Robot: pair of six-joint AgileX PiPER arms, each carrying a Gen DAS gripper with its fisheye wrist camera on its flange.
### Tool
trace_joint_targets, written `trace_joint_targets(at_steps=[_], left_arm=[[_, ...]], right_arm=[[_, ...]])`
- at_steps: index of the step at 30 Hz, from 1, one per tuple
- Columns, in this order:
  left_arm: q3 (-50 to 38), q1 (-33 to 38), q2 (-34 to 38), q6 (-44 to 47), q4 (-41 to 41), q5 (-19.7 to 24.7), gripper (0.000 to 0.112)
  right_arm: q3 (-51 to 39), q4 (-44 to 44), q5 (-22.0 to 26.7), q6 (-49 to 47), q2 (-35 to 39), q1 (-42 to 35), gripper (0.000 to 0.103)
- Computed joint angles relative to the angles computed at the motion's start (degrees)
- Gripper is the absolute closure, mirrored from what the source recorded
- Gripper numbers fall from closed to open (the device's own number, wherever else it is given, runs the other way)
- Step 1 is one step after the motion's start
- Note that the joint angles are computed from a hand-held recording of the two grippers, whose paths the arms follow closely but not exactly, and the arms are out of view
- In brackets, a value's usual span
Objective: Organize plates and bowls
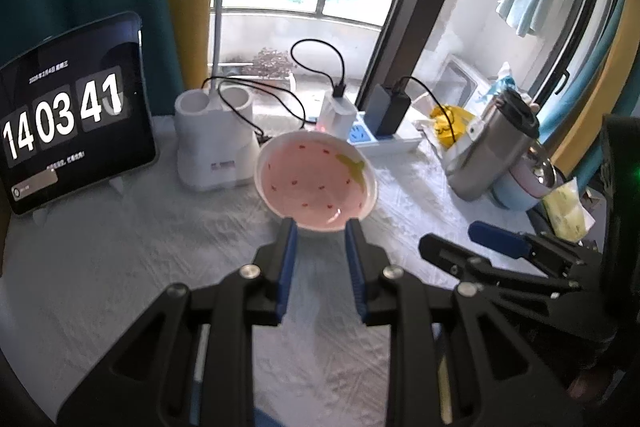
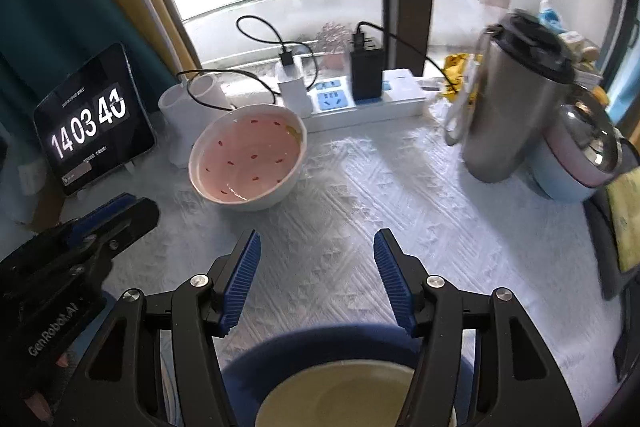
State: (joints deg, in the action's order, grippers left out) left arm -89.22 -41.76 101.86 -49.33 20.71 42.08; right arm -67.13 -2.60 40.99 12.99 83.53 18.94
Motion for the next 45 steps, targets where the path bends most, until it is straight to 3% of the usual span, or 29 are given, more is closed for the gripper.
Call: trace_joint_targets(at_steps=[11,22,29,39,45], left_arm=[[-10.31,2.79,8.85,2.85,-1.31,4.39,0.086],[-19.06,3.91,16.63,4.64,-2.86,9.61,0.086],[-21.40,4.02,18.58,5.32,-2.77,10.83,0.086],[-19.17,4.31,17.00,3.84,-0.95,9.31,0.086],[-23.28,5.48,20.21,7.59,-5.06,10.76,0.086]], right_arm=[[-8.27,-2.11,1.38,-4.62,9.44,-0.44,0.041],[-15.62,5.46,4.83,-11.34,16.88,-3.38,0.042],[-17.98,7.77,5.17,-12.92,18.97,-4.14,0.048],[-19.30,11.64,5.49,-16.00,19.99,-6.18,0.055],[-25.35,17.30,11.66,-17.64,24.87,-7.96,0.058]])
